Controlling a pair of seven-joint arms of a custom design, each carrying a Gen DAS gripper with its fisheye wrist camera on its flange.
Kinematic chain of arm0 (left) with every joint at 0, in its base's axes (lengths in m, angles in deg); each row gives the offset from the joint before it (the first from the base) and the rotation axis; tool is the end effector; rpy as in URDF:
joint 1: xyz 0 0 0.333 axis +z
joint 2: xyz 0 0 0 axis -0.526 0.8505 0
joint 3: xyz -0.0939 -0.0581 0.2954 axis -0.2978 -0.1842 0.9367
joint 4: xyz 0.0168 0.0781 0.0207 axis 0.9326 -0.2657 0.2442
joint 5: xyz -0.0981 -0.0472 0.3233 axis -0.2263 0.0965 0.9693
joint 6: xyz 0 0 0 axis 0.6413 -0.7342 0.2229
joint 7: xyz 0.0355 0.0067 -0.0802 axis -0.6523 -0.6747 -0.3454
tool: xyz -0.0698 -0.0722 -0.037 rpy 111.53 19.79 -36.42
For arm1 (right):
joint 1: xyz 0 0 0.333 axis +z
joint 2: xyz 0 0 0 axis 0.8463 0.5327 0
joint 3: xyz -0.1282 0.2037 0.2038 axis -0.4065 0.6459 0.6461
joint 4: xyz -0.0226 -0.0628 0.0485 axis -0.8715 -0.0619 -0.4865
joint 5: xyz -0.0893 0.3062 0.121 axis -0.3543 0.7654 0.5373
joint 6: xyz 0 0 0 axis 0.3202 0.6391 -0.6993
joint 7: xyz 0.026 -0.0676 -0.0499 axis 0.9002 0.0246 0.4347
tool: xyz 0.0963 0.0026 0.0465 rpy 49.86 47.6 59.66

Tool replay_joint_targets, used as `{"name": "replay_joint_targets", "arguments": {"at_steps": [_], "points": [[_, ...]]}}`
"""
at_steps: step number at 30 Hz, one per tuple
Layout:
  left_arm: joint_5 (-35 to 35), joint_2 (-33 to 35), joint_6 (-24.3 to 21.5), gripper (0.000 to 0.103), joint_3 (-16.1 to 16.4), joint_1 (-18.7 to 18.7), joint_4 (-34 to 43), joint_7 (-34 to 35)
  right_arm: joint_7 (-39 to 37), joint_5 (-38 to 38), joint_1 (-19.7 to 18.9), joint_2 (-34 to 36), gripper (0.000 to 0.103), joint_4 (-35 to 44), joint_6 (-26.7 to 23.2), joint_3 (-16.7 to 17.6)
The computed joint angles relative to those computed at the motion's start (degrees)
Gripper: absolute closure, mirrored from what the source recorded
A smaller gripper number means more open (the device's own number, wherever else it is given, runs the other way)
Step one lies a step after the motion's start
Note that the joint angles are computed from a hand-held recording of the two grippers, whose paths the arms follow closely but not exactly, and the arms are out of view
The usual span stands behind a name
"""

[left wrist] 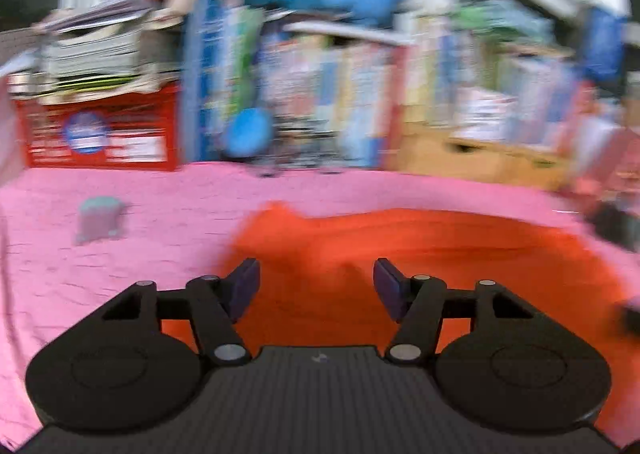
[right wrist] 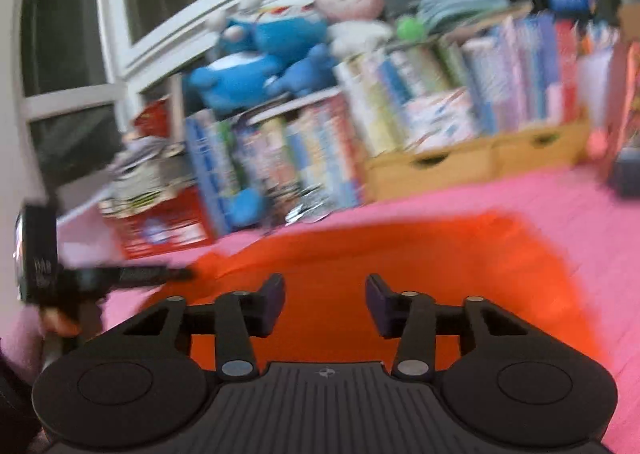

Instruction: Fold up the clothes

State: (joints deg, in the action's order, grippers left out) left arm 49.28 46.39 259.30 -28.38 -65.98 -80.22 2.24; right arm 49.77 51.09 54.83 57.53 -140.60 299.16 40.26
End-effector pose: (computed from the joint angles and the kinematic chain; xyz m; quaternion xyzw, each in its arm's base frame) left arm 0.6100 -0.2722 0.4974 -0.5559 0.6537 -0.4351 0.2727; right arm 0.5141 0.0597 0.4781 -0.5707 0.5887 -0.2479 0.5161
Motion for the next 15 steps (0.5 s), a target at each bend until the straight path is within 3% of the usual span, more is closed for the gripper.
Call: {"name": "replay_joint_targets", "arguments": {"at_steps": [1, 2, 4, 5, 6, 7, 9, 11, 12, 15], "points": [[-2.60, -1.16, 2.09, 0.042, -5.00, 3.00, -1.91, 4.87, -1.24, 1.08, 0.92, -0.19, 0.061, -0.45, -0.69, 0.21], [-9.21, -2.53, 1.21, 0.041, -10.01, 4.99, -3.12, 13.39, -3.51, 3.01, 2.18, -0.33, 0.061, -0.93, -1.70, 0.29], [-26.04, -2.83, -2.81, 0.041, -20.01, 9.60, -1.93, 32.74, -10.33, 9.72, 5.60, -0.59, 0.062, -2.28, -3.50, 0.12], [-29.54, -2.69, -4.69, 0.041, -25.02, 12.77, -1.32, 38.09, -16.76, 16.84, 8.66, -0.68, 0.063, -3.45, -3.94, -0.55], [-29.02, -2.39, -6.42, 0.041, -30.01, 16.37, -0.85, 39.45, -23.29, 24.22, 11.78, -0.62, 0.064, -4.32, -4.21, -1.15], [-24.48, -1.44, -7.78, 0.041, -33.00, 18.87, -0.09, 36.79, -28.51, 30.40, 14.23, -0.47, 0.065, -4.96, -4.13, -1.48], [-7.75, 1.43, -11.19, 0.042, -38.60, 23.85, 2.62, 24.17, -34.55, 38.12, 16.75, -0.25, 0.065, -6.07, -3.47, -1.30], [4.25, 4.88, -16.04, 0.052, -40.96, 25.13, 7.22, 15.17, -35.72, 39.85, 16.58, 0.01, 0.066, -6.63, -3.24, -0.45], [7.92, 6.52, -18.44, 0.059, -40.56, 24.25, 9.88, 12.63, -35.32, 39.60, 16.07, 0.23, 0.066, -6.71, -3.23, 0.01], [8.76, 9.15, -22.59, 0.065, -36.54, 20.21, 15.13, 11.85, -30.72, 35.09, 13.08, 0.79, 0.067, -6.67, -3.72, 1.51]]}}
